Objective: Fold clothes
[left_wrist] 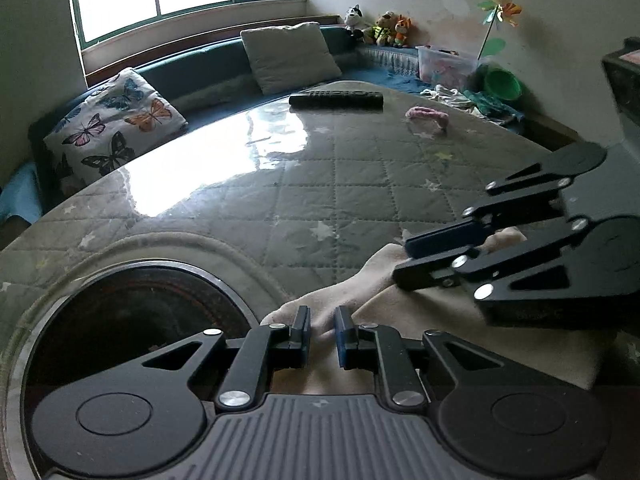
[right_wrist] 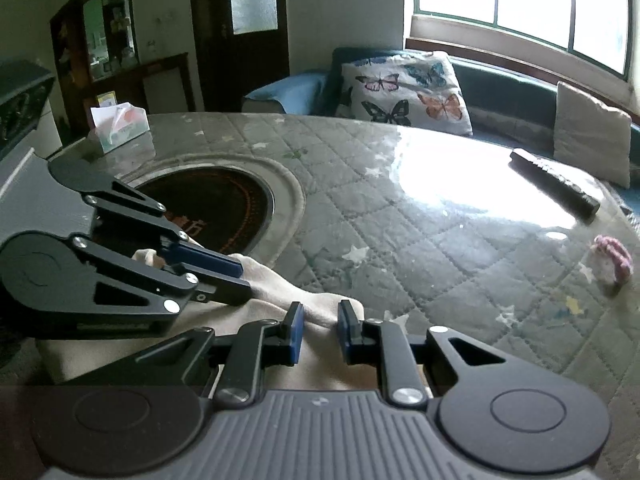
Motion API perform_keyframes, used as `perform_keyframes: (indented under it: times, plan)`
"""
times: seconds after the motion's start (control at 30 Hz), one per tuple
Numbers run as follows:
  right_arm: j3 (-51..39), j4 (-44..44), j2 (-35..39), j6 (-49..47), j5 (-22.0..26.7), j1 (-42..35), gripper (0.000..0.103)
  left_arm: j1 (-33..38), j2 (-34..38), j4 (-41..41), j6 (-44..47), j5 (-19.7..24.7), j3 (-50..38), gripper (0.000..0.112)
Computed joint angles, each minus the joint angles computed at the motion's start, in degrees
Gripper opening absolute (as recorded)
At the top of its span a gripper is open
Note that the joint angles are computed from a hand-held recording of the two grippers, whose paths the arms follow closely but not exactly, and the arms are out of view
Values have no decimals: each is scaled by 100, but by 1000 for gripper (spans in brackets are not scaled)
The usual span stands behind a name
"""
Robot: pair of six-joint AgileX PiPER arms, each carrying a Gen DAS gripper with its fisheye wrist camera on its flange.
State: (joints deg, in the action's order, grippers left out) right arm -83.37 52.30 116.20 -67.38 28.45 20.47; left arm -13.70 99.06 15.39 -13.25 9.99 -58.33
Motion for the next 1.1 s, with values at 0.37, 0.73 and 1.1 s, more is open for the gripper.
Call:
perform_keyframes:
  times: [0.37,0.73,1.1]
  plan:
    - [714,146,-484,1,-68,-317,17,-228,173,2035,-2087,92,-149,16]
    - [1590,1219,-941,-768,-493,-765,17,-394,246,3279,-3363,266,-187,16]
    - [2451,2587,-1569,-2648,-171,-852,17,-931,-490,5441,-5658,512,539,20]
